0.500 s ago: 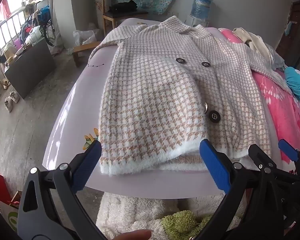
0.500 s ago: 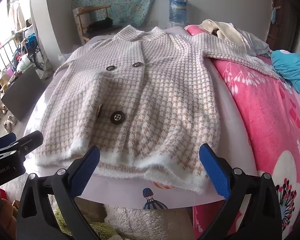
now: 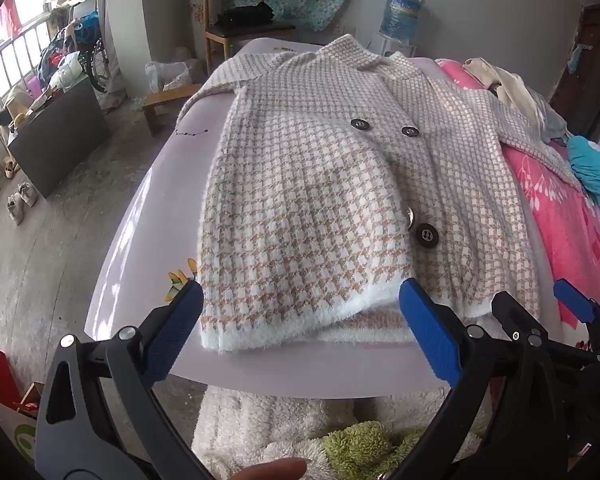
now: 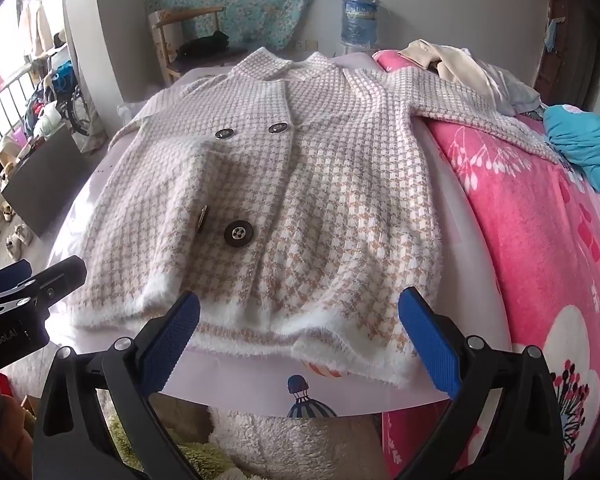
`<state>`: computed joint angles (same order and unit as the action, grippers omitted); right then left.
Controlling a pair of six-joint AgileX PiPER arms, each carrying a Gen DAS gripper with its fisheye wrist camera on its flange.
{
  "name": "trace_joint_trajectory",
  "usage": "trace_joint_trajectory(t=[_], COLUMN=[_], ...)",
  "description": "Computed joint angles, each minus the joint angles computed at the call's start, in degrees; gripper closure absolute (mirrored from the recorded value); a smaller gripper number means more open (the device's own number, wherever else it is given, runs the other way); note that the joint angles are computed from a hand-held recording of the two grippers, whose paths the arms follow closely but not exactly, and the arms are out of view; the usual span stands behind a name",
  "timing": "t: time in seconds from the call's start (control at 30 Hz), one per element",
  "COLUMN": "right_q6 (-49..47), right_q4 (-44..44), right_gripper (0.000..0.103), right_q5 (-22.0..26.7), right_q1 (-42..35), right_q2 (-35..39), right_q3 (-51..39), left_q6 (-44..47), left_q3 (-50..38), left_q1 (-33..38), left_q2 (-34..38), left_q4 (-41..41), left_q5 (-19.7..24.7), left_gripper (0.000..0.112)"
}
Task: Fold large clothes
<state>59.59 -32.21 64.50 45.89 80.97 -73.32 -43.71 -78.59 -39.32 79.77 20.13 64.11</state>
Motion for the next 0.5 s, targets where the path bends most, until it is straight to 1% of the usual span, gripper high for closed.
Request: trace_joint_trajectory(t=[0.5], right_q6=[-0.11], right_q4=[0.14], right_gripper=[0.006], right_q5=[0.24], right_q1=[0.20], right_q2=[-0.06], right_q3=[0.02], left_q6=[0.74], left_q3=[0.20], left_q1=[0.80], left_q2=[-0.47], left_q4=[-0.73], left_q5=[-0.28], left_gripper=[0.017])
